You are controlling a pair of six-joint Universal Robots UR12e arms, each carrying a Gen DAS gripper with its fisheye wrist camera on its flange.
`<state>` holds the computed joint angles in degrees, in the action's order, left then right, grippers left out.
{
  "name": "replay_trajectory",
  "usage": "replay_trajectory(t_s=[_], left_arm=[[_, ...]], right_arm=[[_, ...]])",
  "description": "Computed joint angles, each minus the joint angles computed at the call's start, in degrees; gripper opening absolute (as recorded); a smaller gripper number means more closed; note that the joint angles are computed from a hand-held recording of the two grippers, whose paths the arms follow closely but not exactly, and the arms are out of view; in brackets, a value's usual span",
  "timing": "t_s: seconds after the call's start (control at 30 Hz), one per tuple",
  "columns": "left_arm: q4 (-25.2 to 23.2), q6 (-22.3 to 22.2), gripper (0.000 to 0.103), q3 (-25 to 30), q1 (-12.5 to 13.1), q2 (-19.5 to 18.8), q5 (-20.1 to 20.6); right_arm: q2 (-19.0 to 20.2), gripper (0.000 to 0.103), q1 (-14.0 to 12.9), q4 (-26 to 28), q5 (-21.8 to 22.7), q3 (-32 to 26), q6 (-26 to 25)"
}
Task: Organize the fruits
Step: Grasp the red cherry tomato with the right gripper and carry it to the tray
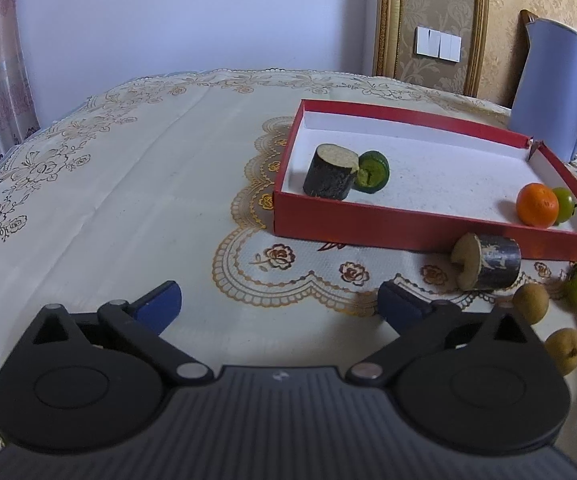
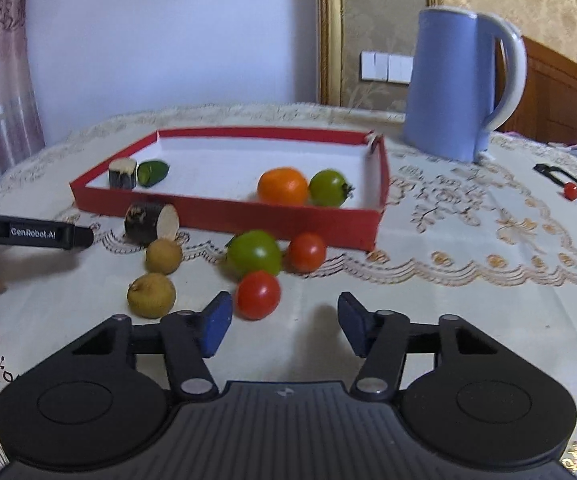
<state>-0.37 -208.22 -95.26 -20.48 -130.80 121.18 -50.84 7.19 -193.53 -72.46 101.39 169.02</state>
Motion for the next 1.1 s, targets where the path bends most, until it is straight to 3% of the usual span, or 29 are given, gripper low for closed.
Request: replay_trajectory(t_s=[0.3,0.6,0.77,0.93,1.1], left_arm=[[0.0,0.0,0.103,0.0,0.0,0.0,0.0],[0.0,0.0,0.103,0.0,0.0,0.0,0.0],[0.0,0.0,0.103,0.0,0.0,0.0,0.0],[0.0,0.0,0.103,0.0,0.0,0.0,0.0],[0.0,0.0,0.103,0.0,0.0,0.0,0.0]], right_arm=[[0.3,0.025,0.5,0.4,0.7,-0.5,-2.7],[0.2,0.025,0.0,-4.1,3.1,0.2,-2.2],[0.6,0.025,0.5,-5.2,3.1,-2.5,-2.1],[2.7,0.025,2.5,-1.6,0.9,-8.4,-4.1],[5.7,0.025,4.5,5.5,-1.8,-14.7,-6.4]])
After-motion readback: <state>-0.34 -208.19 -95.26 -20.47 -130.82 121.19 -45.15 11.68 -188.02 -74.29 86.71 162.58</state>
